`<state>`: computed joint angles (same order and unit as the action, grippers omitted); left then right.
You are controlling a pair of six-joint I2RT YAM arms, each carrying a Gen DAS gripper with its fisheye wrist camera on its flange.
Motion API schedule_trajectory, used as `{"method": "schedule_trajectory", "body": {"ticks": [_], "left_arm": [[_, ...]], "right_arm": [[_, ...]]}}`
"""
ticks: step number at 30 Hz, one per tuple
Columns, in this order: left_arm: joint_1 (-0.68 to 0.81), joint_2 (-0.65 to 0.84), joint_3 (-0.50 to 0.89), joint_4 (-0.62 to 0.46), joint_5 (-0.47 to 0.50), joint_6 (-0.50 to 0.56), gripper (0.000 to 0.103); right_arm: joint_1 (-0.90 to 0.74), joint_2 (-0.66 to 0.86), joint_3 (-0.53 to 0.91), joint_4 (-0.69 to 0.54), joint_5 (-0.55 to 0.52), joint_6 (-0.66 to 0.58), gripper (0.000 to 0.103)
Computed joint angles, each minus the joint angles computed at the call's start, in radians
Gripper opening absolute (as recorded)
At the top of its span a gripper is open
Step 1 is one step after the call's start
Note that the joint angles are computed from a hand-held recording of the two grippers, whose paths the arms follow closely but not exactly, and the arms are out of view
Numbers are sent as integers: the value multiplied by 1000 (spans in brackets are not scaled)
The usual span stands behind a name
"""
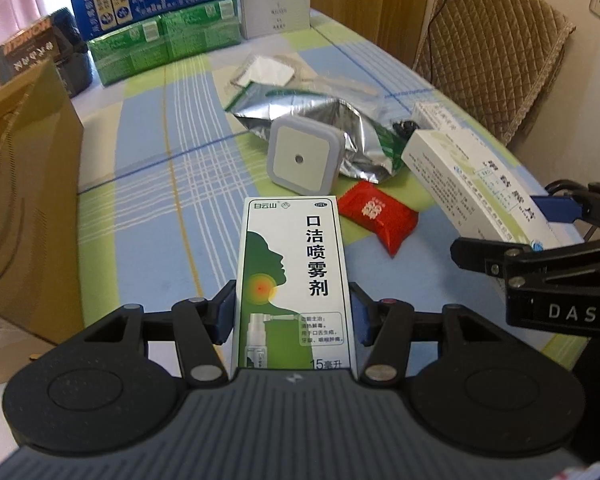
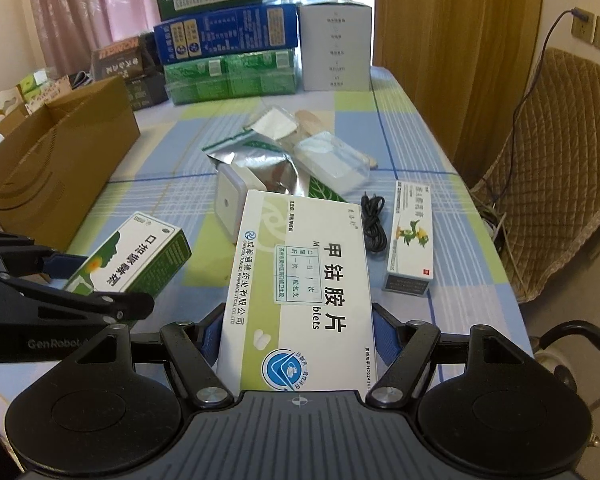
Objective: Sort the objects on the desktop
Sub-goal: 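Carry both boxes to the cardboard box and release them inside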
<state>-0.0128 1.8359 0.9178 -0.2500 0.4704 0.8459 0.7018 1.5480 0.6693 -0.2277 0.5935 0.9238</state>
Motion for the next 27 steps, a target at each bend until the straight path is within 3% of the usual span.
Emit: {"method": "schedule_trajectory", "body": {"ticks": [14,27], "left_arm": [[164,-147,80,-193,123,70,51],[353,-66,357,-372,216,149,51]], "right_arm": [[107,23,185,-121,74,-26,69],[122,207,490,-129,67,-195,69]]}}
